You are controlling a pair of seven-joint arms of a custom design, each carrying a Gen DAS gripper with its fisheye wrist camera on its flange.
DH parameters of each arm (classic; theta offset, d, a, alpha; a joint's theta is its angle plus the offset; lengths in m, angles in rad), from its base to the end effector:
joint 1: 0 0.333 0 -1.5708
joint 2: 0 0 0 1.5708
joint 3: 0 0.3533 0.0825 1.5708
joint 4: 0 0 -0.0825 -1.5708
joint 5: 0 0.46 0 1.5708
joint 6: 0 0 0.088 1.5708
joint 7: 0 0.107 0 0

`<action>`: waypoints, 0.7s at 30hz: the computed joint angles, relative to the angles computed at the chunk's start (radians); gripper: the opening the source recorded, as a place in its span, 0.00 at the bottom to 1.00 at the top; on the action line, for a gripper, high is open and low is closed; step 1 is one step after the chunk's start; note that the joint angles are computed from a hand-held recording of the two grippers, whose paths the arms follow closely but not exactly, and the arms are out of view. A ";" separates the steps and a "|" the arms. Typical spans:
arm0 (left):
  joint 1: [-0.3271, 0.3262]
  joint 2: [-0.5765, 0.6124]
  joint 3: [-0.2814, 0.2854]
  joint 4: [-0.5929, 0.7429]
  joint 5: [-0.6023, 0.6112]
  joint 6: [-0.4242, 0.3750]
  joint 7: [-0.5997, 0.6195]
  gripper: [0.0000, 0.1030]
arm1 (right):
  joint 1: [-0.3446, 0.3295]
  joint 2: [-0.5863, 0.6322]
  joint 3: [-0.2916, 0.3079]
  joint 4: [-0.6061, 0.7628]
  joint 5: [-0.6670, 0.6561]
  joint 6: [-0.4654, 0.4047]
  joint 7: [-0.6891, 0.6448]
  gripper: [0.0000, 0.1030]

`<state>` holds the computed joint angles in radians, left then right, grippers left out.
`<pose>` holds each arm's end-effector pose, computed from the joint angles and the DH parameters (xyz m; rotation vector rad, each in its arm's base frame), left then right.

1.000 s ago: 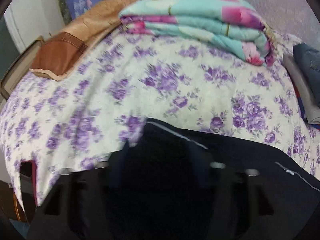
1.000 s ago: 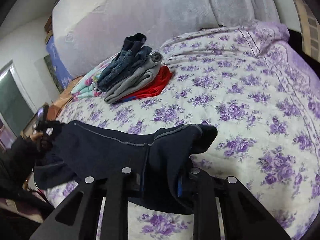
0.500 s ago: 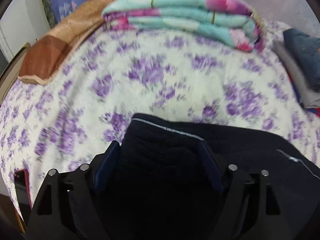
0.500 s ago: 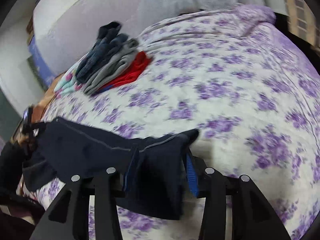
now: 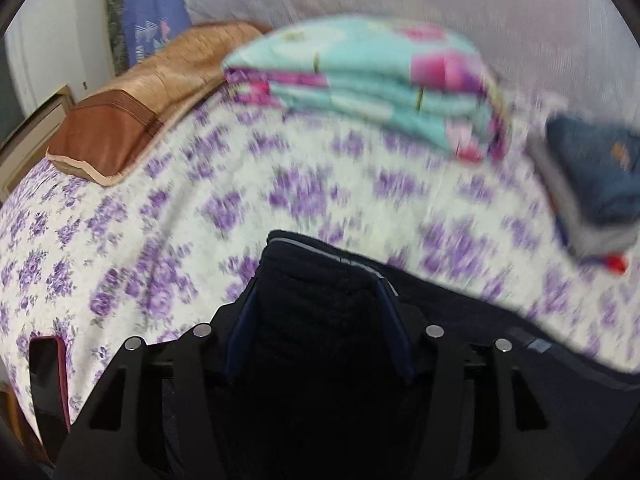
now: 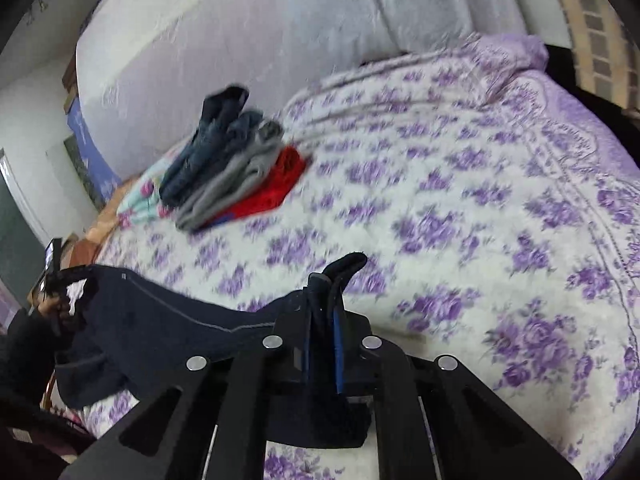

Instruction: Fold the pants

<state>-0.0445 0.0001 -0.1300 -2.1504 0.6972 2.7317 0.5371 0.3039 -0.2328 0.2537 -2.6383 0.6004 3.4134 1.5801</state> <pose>0.6260 -0.1352 0.4548 -2.0345 1.5087 -0.6083 0.4504 0.2069 0.4143 -1.4876 1.6285 -0.4703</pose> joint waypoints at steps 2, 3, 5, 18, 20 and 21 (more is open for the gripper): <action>0.008 -0.022 0.006 -0.005 0.043 0.030 -0.064 0.17 | -0.002 -0.001 0.003 -0.003 0.008 0.040 0.003 0.08; 0.016 -0.031 0.014 -0.014 0.000 0.089 -0.040 0.08 | 0.001 0.002 0.000 0.000 0.008 0.057 -0.001 0.08; 0.028 -0.033 0.012 -0.002 0.019 0.105 -0.057 0.08 | -0.007 0.007 0.009 0.018 0.025 0.067 -0.037 0.08; -0.001 0.145 0.003 0.128 -0.329 -0.114 0.406 0.71 | 0.156 0.061 -0.211 0.056 -0.109 -0.060 0.064 0.08; -0.025 0.178 0.013 0.173 -0.254 -0.155 0.388 0.71 | 0.186 0.062 -0.249 0.046 -0.154 -0.056 0.113 0.08; -0.031 0.188 0.016 0.185 -0.238 -0.173 0.382 0.64 | 0.180 0.063 -0.243 0.044 -0.164 -0.057 0.127 0.08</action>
<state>-0.0751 0.1880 -0.1138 -1.9656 0.4588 2.5587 0.9190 0.4835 -0.1698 0.0106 -2.5943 0.4363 3.3567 1.7069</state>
